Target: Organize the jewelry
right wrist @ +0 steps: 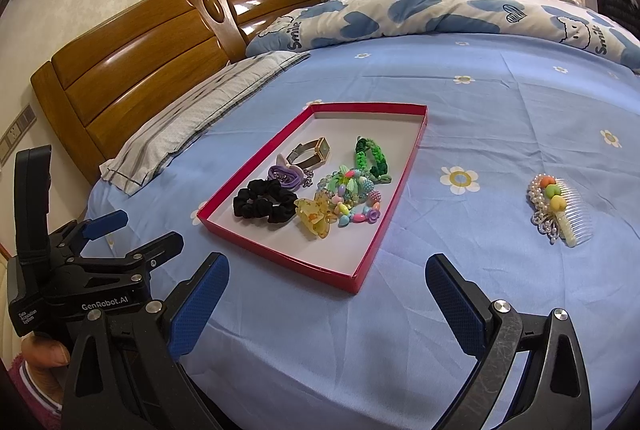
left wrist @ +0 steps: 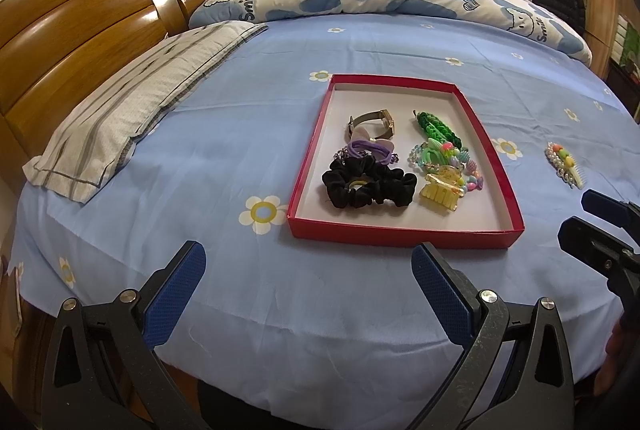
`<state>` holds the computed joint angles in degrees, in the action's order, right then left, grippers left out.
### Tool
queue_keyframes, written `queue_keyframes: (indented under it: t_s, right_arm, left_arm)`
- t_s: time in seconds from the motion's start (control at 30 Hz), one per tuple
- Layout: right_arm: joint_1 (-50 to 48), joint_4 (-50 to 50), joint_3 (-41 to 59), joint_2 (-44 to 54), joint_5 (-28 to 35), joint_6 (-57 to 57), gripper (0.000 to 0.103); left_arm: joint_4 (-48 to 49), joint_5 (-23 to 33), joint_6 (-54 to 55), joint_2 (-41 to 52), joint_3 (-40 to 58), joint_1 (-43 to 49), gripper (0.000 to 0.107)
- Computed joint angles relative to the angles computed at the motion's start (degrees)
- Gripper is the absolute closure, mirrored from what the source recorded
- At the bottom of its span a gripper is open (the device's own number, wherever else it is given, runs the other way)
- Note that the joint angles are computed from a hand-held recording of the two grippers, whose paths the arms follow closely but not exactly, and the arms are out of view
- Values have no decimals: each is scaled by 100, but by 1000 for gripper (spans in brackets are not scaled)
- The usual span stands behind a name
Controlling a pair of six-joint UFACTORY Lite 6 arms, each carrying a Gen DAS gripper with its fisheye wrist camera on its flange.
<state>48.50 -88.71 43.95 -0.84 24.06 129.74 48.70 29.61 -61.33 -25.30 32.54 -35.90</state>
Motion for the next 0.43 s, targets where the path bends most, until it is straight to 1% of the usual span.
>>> queue_keyframes:
  t_s: [0.27, 0.43]
  right_arm:
    - [-107, 61, 51, 32, -114, -102, 3]
    - [-216, -152, 30, 100, -261, 124, 3]
  left_arm:
    - [-123, -98, 145, 185, 112, 60, 4]
    - [-253, -159, 261, 291, 177, 34, 4]
